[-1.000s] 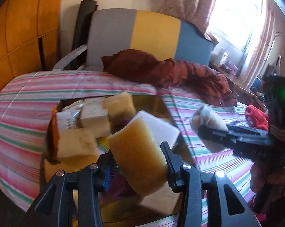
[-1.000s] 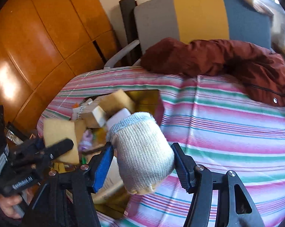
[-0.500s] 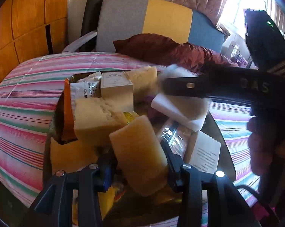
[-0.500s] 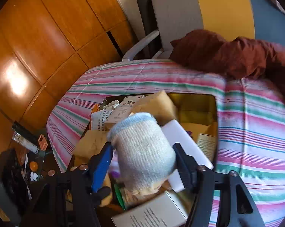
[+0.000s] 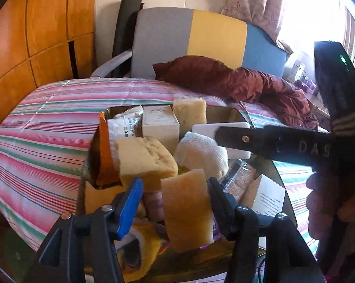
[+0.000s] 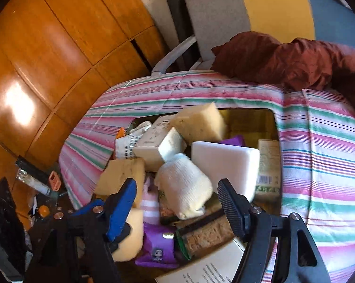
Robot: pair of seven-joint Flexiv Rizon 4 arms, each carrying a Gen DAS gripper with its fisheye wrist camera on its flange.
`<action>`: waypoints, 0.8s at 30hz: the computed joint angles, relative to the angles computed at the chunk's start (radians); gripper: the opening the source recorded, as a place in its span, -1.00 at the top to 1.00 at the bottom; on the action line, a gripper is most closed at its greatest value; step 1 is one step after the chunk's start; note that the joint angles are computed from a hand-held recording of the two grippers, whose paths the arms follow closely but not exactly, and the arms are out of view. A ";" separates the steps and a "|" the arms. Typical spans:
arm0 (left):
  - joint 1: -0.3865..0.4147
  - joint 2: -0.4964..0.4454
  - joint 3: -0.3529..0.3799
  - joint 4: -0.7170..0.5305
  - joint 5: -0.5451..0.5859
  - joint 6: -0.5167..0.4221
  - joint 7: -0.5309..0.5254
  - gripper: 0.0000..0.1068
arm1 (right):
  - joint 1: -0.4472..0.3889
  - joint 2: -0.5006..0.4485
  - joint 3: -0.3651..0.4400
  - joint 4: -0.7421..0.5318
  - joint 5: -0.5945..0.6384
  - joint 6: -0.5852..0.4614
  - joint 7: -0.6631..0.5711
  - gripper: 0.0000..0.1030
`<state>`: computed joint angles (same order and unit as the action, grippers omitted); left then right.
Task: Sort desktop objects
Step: 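Open both grippers to drop the sock and sponge into the tray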
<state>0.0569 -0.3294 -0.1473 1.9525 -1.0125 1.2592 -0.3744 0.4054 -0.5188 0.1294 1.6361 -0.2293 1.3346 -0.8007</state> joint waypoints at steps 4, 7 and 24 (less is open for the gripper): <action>-0.003 0.007 0.002 0.004 -0.003 0.025 -0.003 -0.10 | 0.065 0.041 -0.093 0.067 -0.077 0.040 0.090 -0.49; -0.004 0.015 0.009 0.012 0.006 0.034 -0.016 -0.10 | 0.100 0.070 -0.146 0.116 -0.146 0.061 0.164 -0.50; 0.000 0.054 0.020 0.047 0.008 0.120 -0.075 -0.31 | 0.197 0.199 -0.293 0.312 -0.652 -0.039 0.613 -0.62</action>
